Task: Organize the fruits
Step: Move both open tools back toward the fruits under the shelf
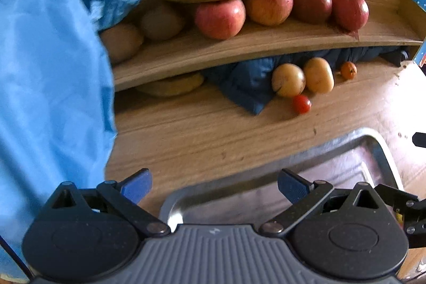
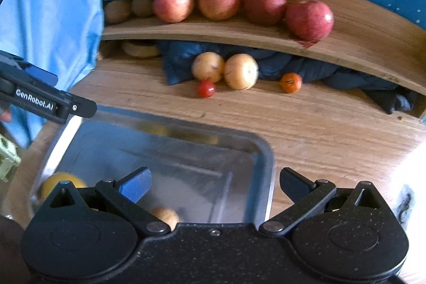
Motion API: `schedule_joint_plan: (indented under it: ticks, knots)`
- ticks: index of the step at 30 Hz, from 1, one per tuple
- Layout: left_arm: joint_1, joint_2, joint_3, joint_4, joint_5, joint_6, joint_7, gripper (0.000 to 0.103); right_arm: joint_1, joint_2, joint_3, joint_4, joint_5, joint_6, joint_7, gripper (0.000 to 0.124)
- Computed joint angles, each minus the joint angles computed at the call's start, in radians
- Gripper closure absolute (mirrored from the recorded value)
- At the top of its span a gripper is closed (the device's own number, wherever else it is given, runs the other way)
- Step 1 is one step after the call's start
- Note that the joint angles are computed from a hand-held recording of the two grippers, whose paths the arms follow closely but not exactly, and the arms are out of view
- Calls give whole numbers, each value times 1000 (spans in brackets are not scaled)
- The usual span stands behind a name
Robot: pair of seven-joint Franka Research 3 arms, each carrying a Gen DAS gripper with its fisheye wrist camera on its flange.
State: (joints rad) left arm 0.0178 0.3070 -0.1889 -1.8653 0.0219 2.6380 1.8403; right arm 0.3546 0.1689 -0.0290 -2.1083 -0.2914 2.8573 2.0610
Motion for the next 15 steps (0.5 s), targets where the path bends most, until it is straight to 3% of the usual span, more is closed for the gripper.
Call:
schedule_joint_plan:
  ticks: [10, 15]
  knots:
    - [-10, 124, -60, 136, -52, -36, 82, 1, 31, 74, -97, 96, -240, -42, 208, 22]
    - [-27, 169, -68, 189, -60, -54, 87, 1, 19, 127, -114, 164, -288, -64, 203, 22]
